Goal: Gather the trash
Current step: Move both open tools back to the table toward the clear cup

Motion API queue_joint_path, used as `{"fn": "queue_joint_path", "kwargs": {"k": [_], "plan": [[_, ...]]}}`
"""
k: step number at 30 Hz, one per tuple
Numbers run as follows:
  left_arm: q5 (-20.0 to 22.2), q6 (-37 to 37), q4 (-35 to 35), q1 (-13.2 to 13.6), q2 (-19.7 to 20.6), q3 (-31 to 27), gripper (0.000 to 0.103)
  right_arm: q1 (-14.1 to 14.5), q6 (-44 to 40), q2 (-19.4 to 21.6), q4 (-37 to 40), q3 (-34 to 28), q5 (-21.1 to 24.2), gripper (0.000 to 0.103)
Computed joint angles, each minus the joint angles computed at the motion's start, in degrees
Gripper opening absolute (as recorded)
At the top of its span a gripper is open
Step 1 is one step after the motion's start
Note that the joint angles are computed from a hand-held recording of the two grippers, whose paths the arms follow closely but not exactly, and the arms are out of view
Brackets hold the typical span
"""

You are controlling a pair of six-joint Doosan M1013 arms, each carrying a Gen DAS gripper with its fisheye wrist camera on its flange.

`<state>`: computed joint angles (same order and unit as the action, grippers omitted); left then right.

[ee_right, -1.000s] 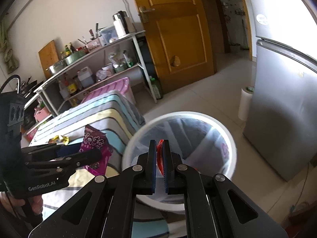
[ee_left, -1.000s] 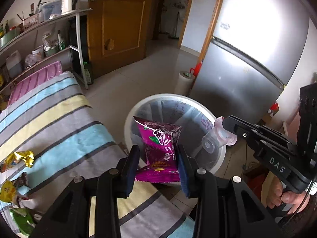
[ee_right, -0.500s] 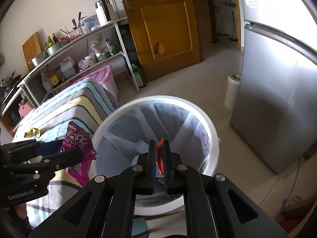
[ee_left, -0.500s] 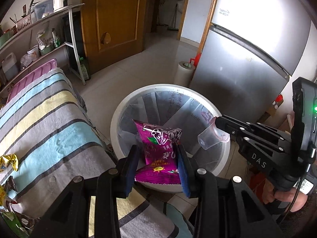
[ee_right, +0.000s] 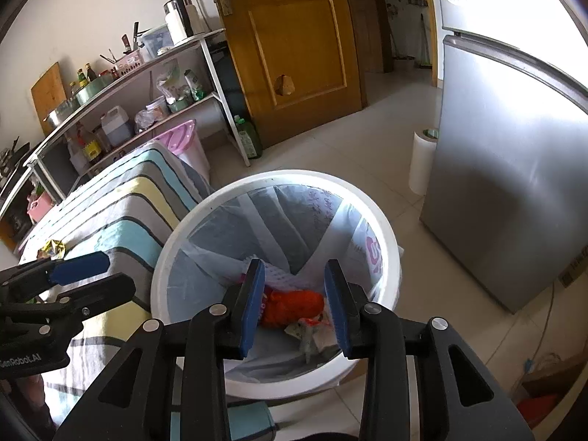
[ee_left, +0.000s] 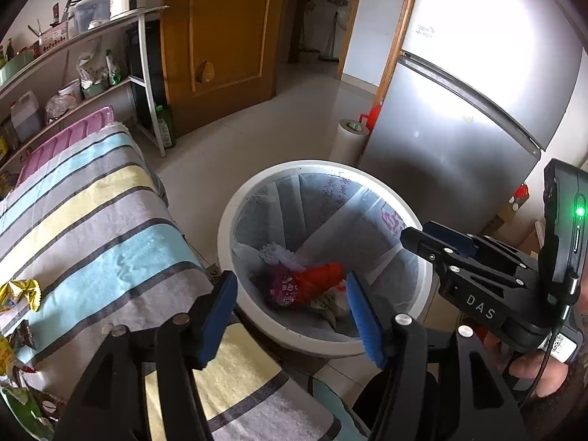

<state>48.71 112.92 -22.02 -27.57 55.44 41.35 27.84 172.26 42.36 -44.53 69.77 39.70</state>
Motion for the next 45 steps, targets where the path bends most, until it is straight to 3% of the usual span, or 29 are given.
{"fn": "queue_joint_path", "kwargs": {"k": [10, 23, 31, 38, 40, 42, 45], "plan": [[-4.6, 0.9, -2.1, 1.4, -3.3, 5.5, 0.066, 1.3, 2.0, -0.6, -3.0, -0.3, -0.7, 0.035], [-14.1, -1.1, -1.9, 4.7, -9.5, 16.5, 0.067, 3.9, -2.0, 1.1, -3.6, -4.5, -3.9, 0.035], [-20.7, -5.8, 2.4, 6.7, -13.4, 23.2, 0.068, 5.0, -9.3, 3.3, 0.4, -8.4, -6.7, 0.035], [-24.3, -8.2, 3.4, 8.7, -16.1, 28.2, 0.071, 5.7, -20.3, 6.3, 8.8, -13.6, -7.8, 0.036], [-24.7, -8.6, 3.5, 9.4, -16.7, 29.5, 0.071, 5.9, -23.6, 7.1, 11.1, -15.1, -7.7, 0.038], [-25.2, -9.6, 4.0, 10.1, -17.2, 30.8, 0.072, 6.1, -28.0, 8.1, 14.5, -16.9, -8.0, 0.047], [-25.1, -9.4, 2.6, 11.1, -17.4, 31.8, 0.072, 6.3, -33.3, 9.7, 18.4, -19.7, -7.2, 0.048]]}}
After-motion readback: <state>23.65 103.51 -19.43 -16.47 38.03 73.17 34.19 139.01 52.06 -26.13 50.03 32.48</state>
